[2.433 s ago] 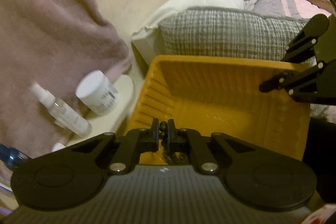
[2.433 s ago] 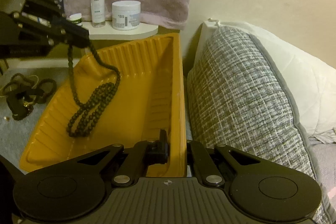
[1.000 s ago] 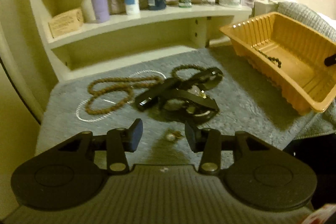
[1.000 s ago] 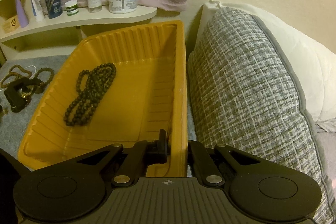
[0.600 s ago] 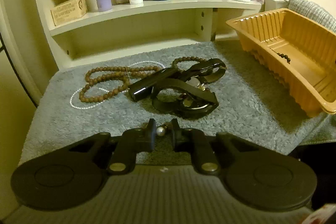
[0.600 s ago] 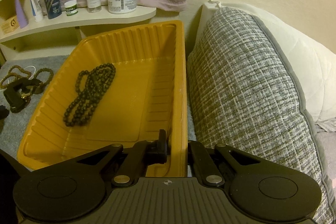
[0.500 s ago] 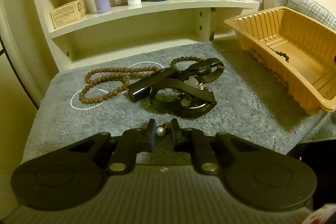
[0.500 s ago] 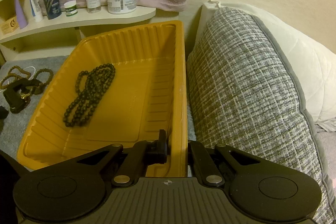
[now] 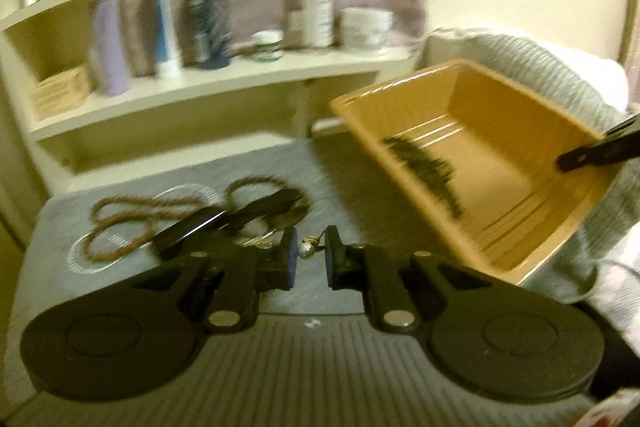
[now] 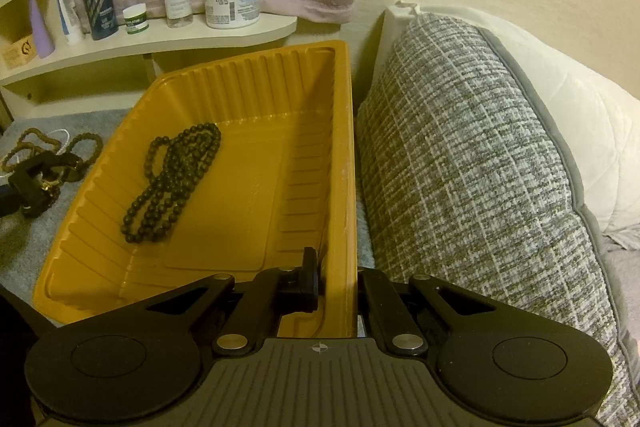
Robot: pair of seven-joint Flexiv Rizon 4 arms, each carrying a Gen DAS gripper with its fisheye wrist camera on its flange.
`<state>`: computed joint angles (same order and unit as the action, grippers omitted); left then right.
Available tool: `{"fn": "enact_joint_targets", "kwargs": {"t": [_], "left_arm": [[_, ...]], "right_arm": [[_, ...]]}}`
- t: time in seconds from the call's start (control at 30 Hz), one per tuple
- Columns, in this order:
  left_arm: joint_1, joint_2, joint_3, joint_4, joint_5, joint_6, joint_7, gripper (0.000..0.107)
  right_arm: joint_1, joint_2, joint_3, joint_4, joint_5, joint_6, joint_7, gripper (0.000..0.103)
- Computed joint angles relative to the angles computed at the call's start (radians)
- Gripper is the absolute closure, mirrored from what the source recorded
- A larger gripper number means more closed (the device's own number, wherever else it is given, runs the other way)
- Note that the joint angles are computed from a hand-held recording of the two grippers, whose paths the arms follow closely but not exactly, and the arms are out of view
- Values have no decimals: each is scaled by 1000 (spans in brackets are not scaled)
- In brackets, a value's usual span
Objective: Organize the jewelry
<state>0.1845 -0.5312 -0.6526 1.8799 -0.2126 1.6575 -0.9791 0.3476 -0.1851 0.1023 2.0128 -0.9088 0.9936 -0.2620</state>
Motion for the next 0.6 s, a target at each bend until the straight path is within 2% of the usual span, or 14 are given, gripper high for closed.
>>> {"fn": "enact_joint_targets", "kwargs": {"t": [0.13, 0.23, 0.43, 0.57, 0.6], "left_arm": [[27, -33, -94, -29, -6, -28, 26, 94], [16, -57, -128, -58, -8, -46, 53, 94], [-48, -81, -115, -101, -35, -91, 102, 94], [-63, -89, -119, -96, -59, -94, 138, 93], [-61, -90, -124, -93, -64, -91, 143, 87]], "right_arm": [[0, 1, 0, 0, 0, 0, 2, 100], [-1, 2, 0, 2, -2, 3, 7, 100], [0, 2, 0, 5, -8, 7, 19, 100], [0, 1, 1, 3, -7, 5, 19, 100], [0, 0, 0, 2, -6, 6, 18, 100]]}}
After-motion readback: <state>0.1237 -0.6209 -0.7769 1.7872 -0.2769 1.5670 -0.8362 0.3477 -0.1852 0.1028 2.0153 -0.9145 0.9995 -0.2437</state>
